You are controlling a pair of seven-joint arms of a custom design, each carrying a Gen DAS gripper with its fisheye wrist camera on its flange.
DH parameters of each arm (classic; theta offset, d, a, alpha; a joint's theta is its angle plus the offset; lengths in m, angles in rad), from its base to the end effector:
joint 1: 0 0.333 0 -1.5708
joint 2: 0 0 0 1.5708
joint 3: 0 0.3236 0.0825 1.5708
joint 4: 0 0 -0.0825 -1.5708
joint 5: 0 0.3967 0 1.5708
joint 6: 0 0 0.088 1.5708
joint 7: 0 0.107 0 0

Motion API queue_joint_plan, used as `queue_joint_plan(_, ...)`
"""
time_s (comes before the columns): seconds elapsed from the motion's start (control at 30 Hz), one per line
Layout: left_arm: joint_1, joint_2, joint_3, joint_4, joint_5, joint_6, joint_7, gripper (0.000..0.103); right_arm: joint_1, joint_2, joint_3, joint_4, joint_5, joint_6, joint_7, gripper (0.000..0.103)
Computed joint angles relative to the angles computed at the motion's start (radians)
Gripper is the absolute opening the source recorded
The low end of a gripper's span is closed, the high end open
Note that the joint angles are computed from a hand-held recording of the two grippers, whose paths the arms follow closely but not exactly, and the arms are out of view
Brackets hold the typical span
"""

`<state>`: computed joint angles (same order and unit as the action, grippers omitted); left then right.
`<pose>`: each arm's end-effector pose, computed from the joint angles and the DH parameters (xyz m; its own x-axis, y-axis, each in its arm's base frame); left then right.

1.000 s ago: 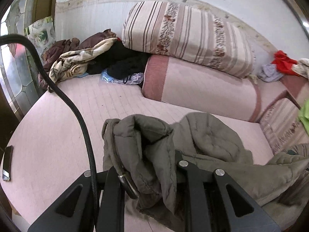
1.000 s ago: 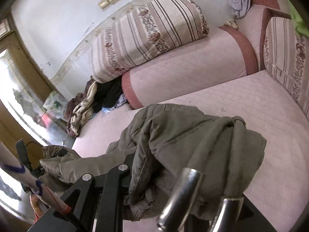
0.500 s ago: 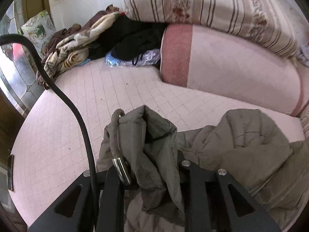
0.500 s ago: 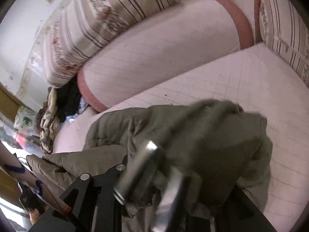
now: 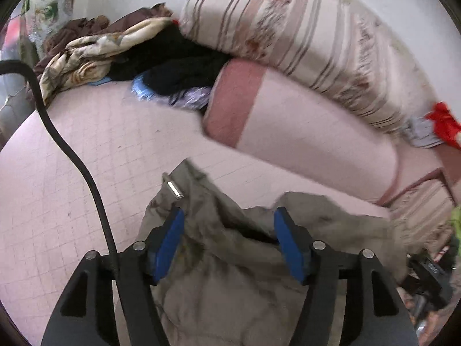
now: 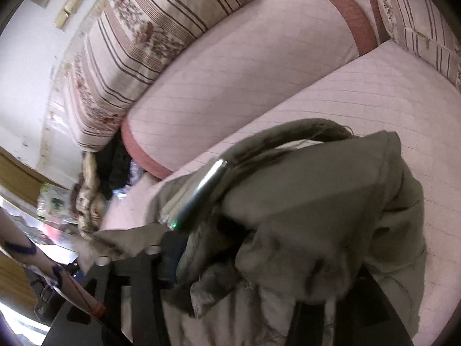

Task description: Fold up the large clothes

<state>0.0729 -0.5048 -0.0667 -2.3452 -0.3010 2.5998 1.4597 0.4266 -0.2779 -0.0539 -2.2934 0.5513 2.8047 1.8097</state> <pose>0.4576 0.0036 0.6117 0.1716 -0.9296 0.3262 -0.6974 -0.3485 -0.6262 0.4934 0.1638 0.5508 -0.0889 -0.7891 -0.6078 -0.7851 0.4311 -0.4447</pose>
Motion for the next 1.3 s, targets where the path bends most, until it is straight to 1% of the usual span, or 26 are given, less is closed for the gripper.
queue_joint_plan(0.03, -0.009, -0.016, 0.004, -0.001, -0.007, -0.002, 0.008, 0.064, 0.021, -0.018, -0.015, -0.012, 0.047, 0.025, -0.03, 0.075)
queue_joint_plan(0.1, -0.026, -0.052, 0.001, -0.008, -0.012, 0.002, 0.028, 0.067, 0.034, -0.042, -0.018, -0.026, 0.071, 0.064, -0.038, 0.082)
queue_joint_plan(0.13, -0.028, -0.07, -0.013, -0.015, -0.001, 0.004, 0.031, 0.067, 0.037, -0.065, -0.014, -0.038, 0.065, 0.093, -0.039, 0.083)
queue_joint_plan(0.2, -0.023, -0.094, -0.055, -0.032, 0.039, 0.011, 0.023, 0.068, 0.032, -0.087, 0.0, -0.04, 0.005, 0.11, -0.021, 0.086)
queue_joint_plan(0.23, -0.02, -0.101, -0.081, -0.038, 0.067, 0.011, 0.017, 0.068, 0.012, -0.101, 0.02, -0.044, -0.052, 0.106, 0.003, 0.086)
queue_joint_plan(0.27, -0.021, -0.101, -0.107, -0.043, 0.097, 0.012, 0.013, 0.069, -0.029, -0.111, 0.058, -0.046, -0.137, 0.089, 0.048, 0.086)
queue_joint_plan(0.33, -0.018, -0.089, -0.154, -0.048, 0.159, 0.009, 0.0, 0.069, -0.132, -0.117, 0.154, -0.04, -0.339, 0.035, 0.147, 0.086)
queue_joint_plan(0.37, -0.018, -0.078, -0.172, -0.048, 0.187, 0.008, -0.009, 0.069, -0.162, -0.117, 0.181, -0.039, -0.413, 0.014, 0.181, 0.086)
queue_joint_plan(0.4, -0.016, -0.056, -0.2, -0.047, 0.221, 0.009, -0.024, 0.069, -0.205, -0.109, 0.225, -0.032, -0.509, -0.012, 0.227, 0.086)
queue_joint_plan(0.47, -0.015, -0.007, -0.233, -0.035, 0.281, 0.003, -0.054, 0.069, -0.251, -0.088, 0.274, -0.026, -0.648, -0.049, 0.287, 0.086)
queue_joint_plan(0.53, 0.012, 0.049, -0.272, -0.01, 0.367, -0.006, -0.121, 0.069, -0.278, -0.046, 0.309, -0.012, -0.772, -0.086, 0.331, 0.086)
queue_joint_plan(0.6, 0.027, 0.122, -0.29, 0.026, 0.431, -0.02, -0.182, 0.069, -0.281, 0.001, 0.312, 0.0, -0.85, -0.102, 0.357, 0.086)
queue_joint_plan(0.67, 0.033, 0.202, -0.287, 0.065, 0.472, -0.032, -0.235, 0.078, -0.284, 0.051, 0.307, 0.017, -0.919, -0.111, 0.388, 0.086)
queue_joint_plan(0.73, 0.025, 0.244, -0.272, 0.071, 0.505, -0.001, -0.271, 0.084, -0.285, 0.091, 0.291, 0.026, -0.98, -0.09, 0.427, 0.086)
queue_joint_plan(0.77, 0.023, 0.264, -0.267, 0.076, 0.529, 0.021, -0.294, 0.087, -0.279, 0.11, 0.274, 0.029, -0.984, -0.074, 0.437, 0.086)
queue_joint_plan(0.87, 0.015, 0.306, -0.256, 0.087, 0.62, 0.064, -0.361, 0.092, -0.246, 0.152, 0.21, 0.039, -0.933, -0.026, 0.427, 0.087)
queue_joint_plan(0.93, 0.004, 0.329, -0.242, 0.093, 0.667, 0.086, -0.393, 0.095, -0.219, 0.183, 0.167, 0.049, -0.883, 0.0, 0.398, 0.091)
queue_joint_plan(1.0, -0.009, 0.357, -0.226, 0.111, 0.707, 0.097, -0.425, 0.097, -0.203, 0.21, 0.14, 0.06, -0.855, 0.021, 0.378, 0.093)
queue_joint_plan(1.07, -0.026, 0.38, -0.207, 0.128, 0.738, 0.1, -0.451, 0.099, -0.194, 0.228, 0.129, 0.07, -0.85, 0.031, 0.379, 0.094)
queue_joint_plan(1.2, -0.067, 0.375, -0.165, 0.123, 0.749, 0.106, -0.462, 0.099, -0.182, 0.261, 0.12, 0.104, -0.846, 0.016, 0.38, 0.096)
queue_joint_plan(1.23, -0.076, 0.37, -0.154, 0.122, 0.728, 0.101, -0.44, 0.098, -0.18, 0.263, 0.119, 0.109, -0.85, 0.006, 0.381, 0.096)
queue_joint_plan(1.27, -0.088, 0.358, -0.142, 0.119, 0.688, 0.091, -0.404, 0.094, -0.178, 0.263, 0.119, 0.112, -0.86, -0.002, 0.389, 0.096)
queue_joint_plan(1.3, -0.105, 0.335, -0.123, 0.11, 0.613, 0.085, -0.345, 0.092, -0.177, 0.262, 0.119, 0.115, -0.873, -0.015, 0.396, 0.096)
